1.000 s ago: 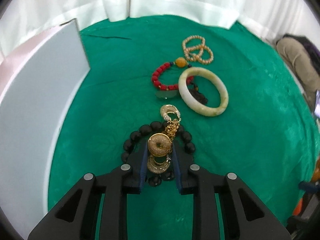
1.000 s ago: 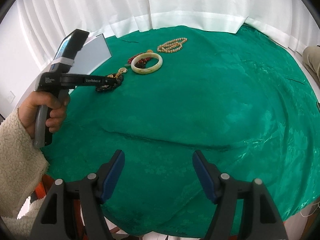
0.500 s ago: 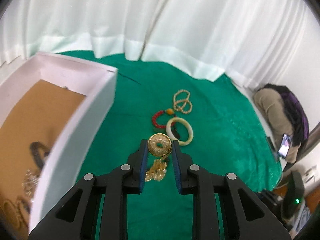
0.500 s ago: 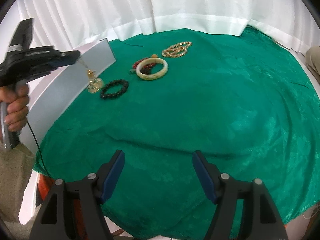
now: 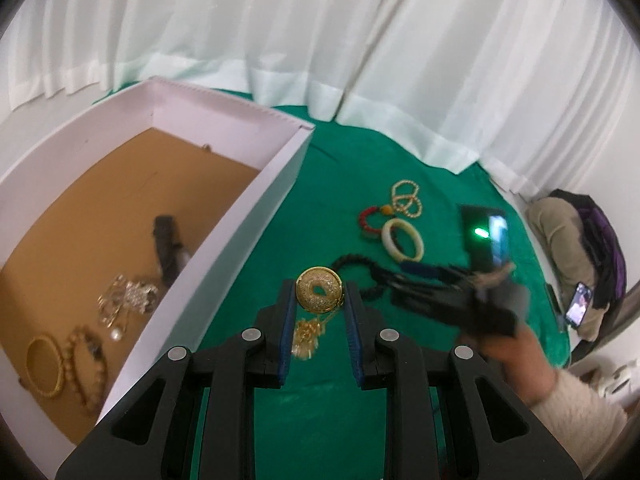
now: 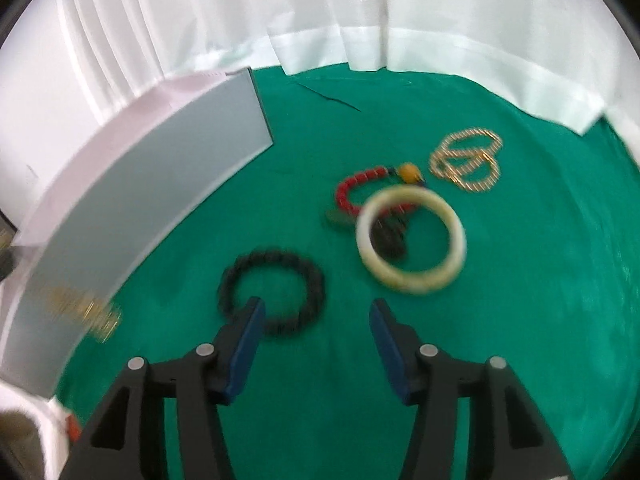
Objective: Organize jewelry
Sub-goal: 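Lift the gold pendant with the left tool while the right tool grasps the black bead bracelet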
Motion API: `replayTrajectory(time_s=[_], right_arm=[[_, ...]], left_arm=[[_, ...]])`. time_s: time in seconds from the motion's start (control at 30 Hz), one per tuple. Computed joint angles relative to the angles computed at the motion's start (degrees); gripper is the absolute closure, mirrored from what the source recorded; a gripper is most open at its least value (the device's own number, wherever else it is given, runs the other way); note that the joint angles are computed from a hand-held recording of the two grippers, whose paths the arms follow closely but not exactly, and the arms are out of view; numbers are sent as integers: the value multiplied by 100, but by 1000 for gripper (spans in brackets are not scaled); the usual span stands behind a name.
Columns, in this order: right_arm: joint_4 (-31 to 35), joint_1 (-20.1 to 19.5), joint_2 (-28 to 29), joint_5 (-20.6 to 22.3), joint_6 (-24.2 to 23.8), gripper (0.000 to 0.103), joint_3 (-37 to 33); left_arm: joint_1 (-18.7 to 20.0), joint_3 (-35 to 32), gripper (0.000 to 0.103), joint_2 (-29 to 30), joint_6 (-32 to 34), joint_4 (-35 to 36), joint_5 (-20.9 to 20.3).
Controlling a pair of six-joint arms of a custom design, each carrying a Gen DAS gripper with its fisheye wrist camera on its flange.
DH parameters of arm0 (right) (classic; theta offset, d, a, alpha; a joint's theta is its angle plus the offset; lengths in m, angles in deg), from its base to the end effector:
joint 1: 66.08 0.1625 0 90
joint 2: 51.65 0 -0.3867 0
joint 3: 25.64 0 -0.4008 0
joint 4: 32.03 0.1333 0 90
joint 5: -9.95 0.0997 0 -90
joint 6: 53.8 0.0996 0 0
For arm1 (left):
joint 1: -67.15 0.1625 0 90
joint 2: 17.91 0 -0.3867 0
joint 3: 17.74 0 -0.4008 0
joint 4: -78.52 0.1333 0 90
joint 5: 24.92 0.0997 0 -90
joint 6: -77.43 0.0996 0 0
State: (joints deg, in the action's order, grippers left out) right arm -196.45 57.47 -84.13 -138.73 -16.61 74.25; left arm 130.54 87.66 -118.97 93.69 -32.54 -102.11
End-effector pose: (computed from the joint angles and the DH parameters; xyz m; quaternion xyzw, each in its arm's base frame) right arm 0.3637 -0.4613 -0.0391 -0.0576 -0.8687 0.3266 0.3680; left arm -0.0621 -0.4709 0.4474 0.3442 0.9211 -0.1539 0.0969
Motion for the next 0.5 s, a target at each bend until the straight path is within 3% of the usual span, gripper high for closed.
replayTrajectory(time_s=[0.03,0.07,0.1,0.13,0.23,0.37,0.5], right_arm=[[229,-73,72,32,-28,53,-140],[535,-136,124,80,-15,68,-265],[782,-118,188,-106,37,73,-366],[1006,-106,184,-170,125,91,-409],[604,-73,-9,134,215,91,-175],[8,180,-237,231,50,91,35],[-38,513,-378,190,-130,91,-113]], left_arm=[[31,-8,81,-13,1,31,18],[51,-6,81,-27,2,47,40],[73,-5,81,-46,18,58,58],[93,4,81,-79,44,59,70],[141,-1,81,-146,89,39,118],[195,-78,81,-161,82,70,27],[182,-270,81,-159,16,231,-169]])
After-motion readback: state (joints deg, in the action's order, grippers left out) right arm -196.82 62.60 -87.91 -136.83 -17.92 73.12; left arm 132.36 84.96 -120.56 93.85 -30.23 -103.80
